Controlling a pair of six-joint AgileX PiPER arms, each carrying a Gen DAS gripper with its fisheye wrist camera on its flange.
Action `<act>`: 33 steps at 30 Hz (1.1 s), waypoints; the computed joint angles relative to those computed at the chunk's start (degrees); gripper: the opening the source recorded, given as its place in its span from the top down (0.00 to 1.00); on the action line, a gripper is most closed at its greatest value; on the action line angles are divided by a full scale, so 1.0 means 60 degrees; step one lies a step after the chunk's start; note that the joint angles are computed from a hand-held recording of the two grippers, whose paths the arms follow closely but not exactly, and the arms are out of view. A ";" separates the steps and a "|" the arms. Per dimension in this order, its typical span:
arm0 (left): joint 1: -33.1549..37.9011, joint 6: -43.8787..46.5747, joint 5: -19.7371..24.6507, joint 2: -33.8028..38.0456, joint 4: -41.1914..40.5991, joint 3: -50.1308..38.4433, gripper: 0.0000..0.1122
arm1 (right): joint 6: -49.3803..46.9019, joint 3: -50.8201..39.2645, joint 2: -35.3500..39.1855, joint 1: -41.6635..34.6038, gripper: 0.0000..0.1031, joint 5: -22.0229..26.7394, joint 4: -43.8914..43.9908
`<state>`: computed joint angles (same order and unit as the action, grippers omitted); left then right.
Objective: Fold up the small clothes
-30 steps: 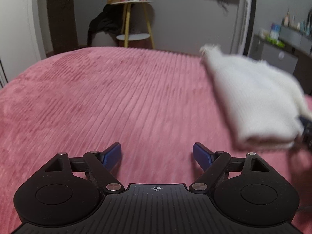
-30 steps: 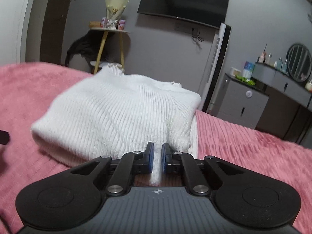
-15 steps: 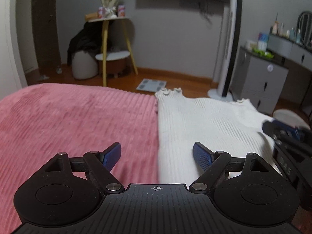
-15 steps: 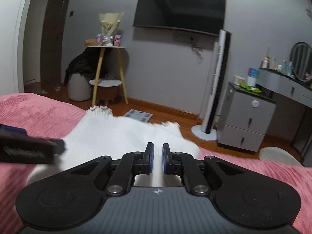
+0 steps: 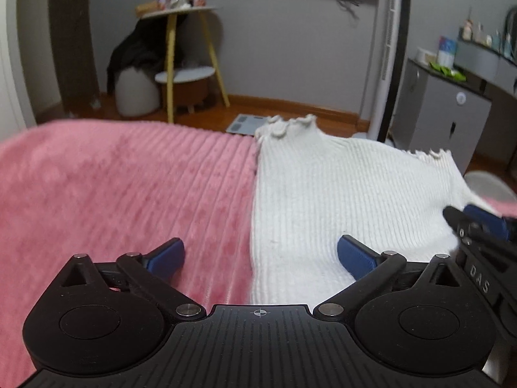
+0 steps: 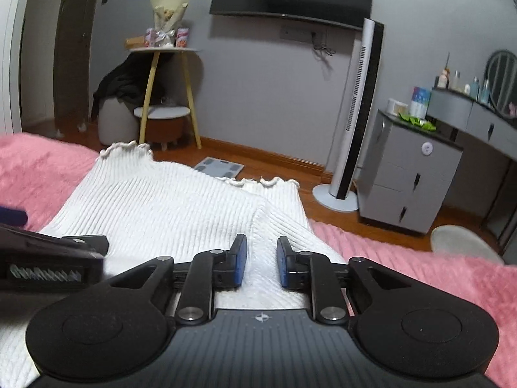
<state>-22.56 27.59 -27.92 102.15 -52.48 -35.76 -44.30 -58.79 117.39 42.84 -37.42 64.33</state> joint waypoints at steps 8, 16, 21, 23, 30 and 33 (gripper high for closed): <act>-0.0455 -0.0191 -0.0947 0.0363 -0.0067 0.0132 0.08 | 0.2503 0.0678 0.0090 -0.0341 0.80 -0.0203 -0.1890; -0.0533 -0.0495 -0.1293 0.0508 0.0123 0.0182 0.08 | 0.2678 0.0771 0.0168 -0.0326 0.79 -0.0440 -0.1993; -0.0278 -0.1351 -0.1369 0.0696 0.1045 0.0250 0.08 | 0.2770 0.0690 0.0299 -0.0338 0.78 -0.0516 -0.1985; -0.0109 -0.1403 -0.1040 0.0532 0.1156 0.0232 0.08 | 0.2653 0.0576 0.0296 -0.0401 0.77 -0.0329 -0.1856; -0.0049 -0.1083 -0.0158 -0.2290 0.1137 0.2144 0.08 | 0.2859 0.1903 -0.1559 -0.0335 0.41 0.0276 -0.1389; -0.0257 -0.2253 -0.0250 -0.3062 0.1729 0.3209 0.08 | 0.3315 0.3550 -0.2729 0.0965 0.28 -0.0937 0.0046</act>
